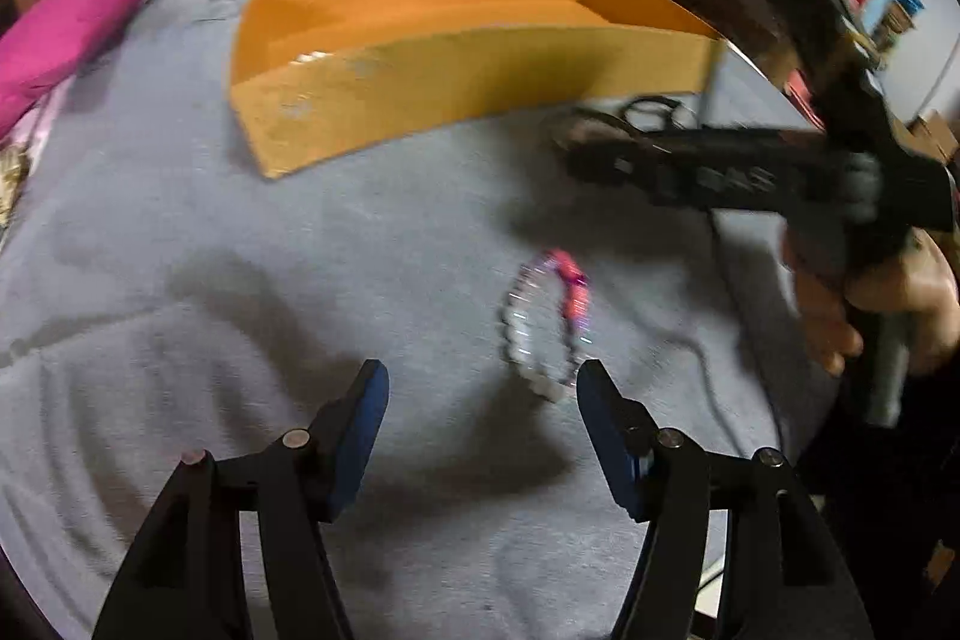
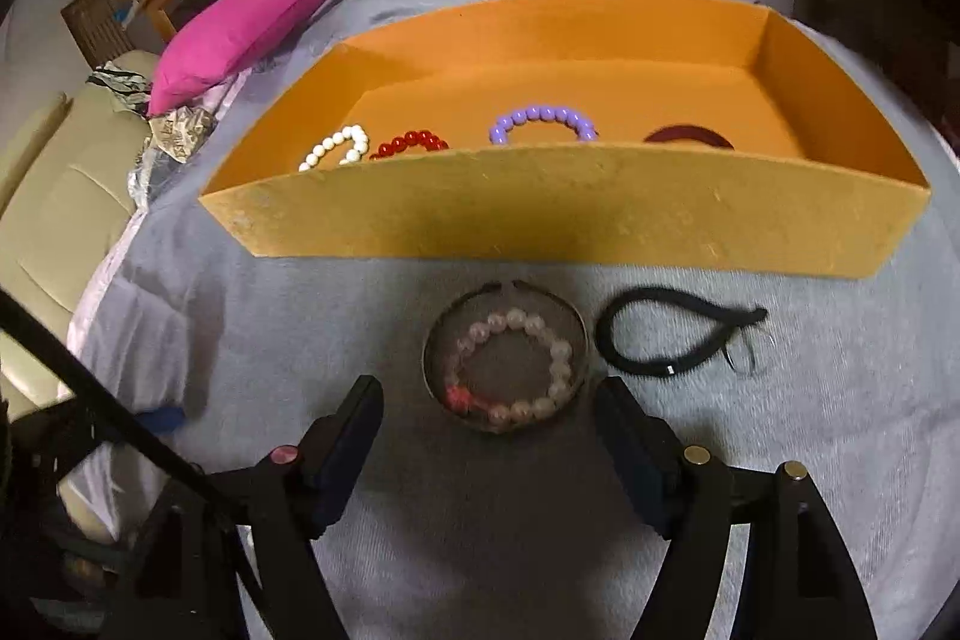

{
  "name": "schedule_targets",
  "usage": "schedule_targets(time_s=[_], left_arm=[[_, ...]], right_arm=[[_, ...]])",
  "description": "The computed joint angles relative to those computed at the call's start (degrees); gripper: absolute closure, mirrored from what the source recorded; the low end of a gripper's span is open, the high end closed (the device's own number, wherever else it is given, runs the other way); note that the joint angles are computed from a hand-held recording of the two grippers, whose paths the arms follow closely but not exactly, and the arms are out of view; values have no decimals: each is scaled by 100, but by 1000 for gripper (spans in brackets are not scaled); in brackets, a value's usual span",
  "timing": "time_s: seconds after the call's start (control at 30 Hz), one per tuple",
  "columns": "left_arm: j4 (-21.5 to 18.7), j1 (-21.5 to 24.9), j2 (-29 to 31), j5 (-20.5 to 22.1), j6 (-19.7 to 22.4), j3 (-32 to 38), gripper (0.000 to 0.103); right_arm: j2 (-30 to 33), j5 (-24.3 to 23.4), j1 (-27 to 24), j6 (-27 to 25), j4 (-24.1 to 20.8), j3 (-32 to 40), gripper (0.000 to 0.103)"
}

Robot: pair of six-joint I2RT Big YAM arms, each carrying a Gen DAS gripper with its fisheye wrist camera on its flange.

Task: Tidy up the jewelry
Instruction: 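Grasp the pink-and-clear bead bracelet with the left tool while the right tool grasps the silver bangle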

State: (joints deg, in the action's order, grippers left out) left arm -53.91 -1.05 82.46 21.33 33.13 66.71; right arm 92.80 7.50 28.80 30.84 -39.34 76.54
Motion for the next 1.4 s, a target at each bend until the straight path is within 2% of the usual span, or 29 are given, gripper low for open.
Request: schedule_targets(time_s=[0.17,0.2,0.23,0.47,0.7,0.83,0.9,1.1,1.23,1.37,1.4], left_arm=[[-210,-74,108,152,28,69,36],[-241,-89,125,176,11,84,36],[-248,-109,142,186,-10,92,36],[22,-236,204,165,-139,73,37],[359,-348,282,56,-367,109,88],[429,-317,328,180,-522,220,89],[525,-338,290,237,-572,210,99],[812,-320,258,573,-671,219,99],[680,-309,265,639,-598,318,99],[559,-277,305,441,-379,342,99],[526,-282,310,374,-316,325,94]], right_arm=[[124,267,49,-149,4,108,29],[139,362,67,-185,-16,123,37],[139,409,71,-238,-29,122,39],[-124,28,-51,-137,278,-127,39],[-783,-368,-218,39,1030,-663,39],[-1200,-382,-391,262,1396,-994,39],[-1359,-285,-490,393,1462,-1100,39],[-1694,-151,-773,700,1568,-1381,39],[-1800,-119,-884,771,1549,-1485,39],[-1898,-130,-951,773,1505,-1559,39],[-1911,-122,-952,759,1501,-1562,39]])
